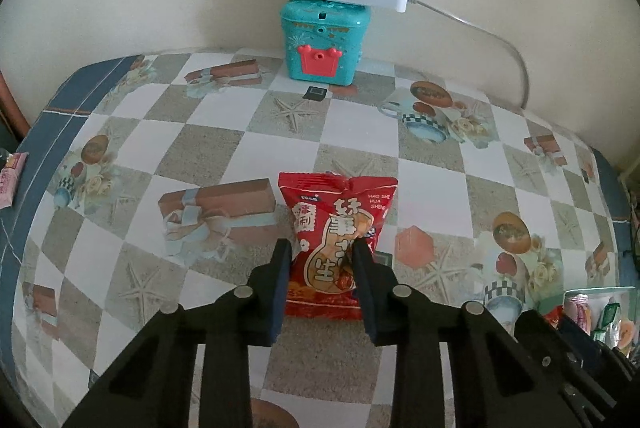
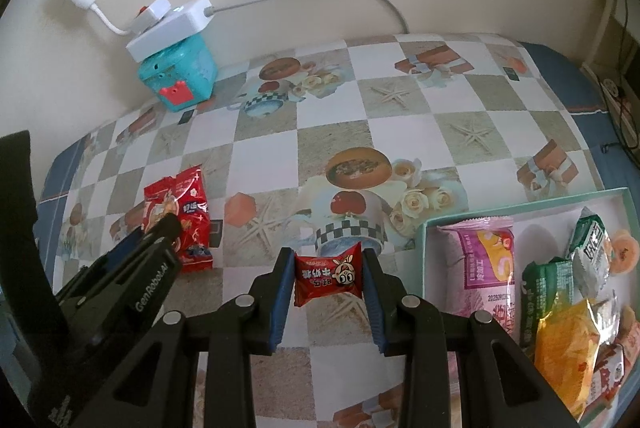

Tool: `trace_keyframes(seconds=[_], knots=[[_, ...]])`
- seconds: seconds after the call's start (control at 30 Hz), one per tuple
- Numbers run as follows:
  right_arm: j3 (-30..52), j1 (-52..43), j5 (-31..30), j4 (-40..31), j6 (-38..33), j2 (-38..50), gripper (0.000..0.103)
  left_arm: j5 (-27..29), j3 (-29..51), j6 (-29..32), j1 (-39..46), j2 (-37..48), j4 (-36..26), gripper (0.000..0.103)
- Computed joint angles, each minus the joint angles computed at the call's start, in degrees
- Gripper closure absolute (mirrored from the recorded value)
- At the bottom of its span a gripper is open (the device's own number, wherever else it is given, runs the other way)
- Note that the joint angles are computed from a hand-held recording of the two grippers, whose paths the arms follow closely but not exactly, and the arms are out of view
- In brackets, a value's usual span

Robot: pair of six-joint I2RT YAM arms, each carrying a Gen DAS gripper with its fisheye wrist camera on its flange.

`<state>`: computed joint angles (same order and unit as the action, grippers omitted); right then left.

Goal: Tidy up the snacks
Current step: 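Carry the peanut bag with left tool while right tool carries the candy packet over the tray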

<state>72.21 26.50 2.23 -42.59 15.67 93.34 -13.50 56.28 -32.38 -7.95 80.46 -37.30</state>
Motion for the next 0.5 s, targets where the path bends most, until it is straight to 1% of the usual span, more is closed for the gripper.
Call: trace_keyframes(seconds=[0.1,0.17,0.3,0.5], knots=[[0.0,0.2,0.3,-0.1,-0.2,0.0,0.068,0.5,-0.1,-0.5,0.2,-0.6,-0.4,0.077],[0.1,0.3,0.6,-0.5,0.0,-0.1,0.068,0.5,0.4,-1.0,0.2,-0.8,-1.7,0.077],[0.2,0.7,1.3,-1.6,0.0,-0.7,0.068,2.3,1.3,-2.3,0.7,-1.2,-4.7,0.077],[0.9,1.3,2.5,-6.0,0.0,-3.6,0.068,4.8,2.3,-5.6,1.4,-4.5,-11.3,0.077]])
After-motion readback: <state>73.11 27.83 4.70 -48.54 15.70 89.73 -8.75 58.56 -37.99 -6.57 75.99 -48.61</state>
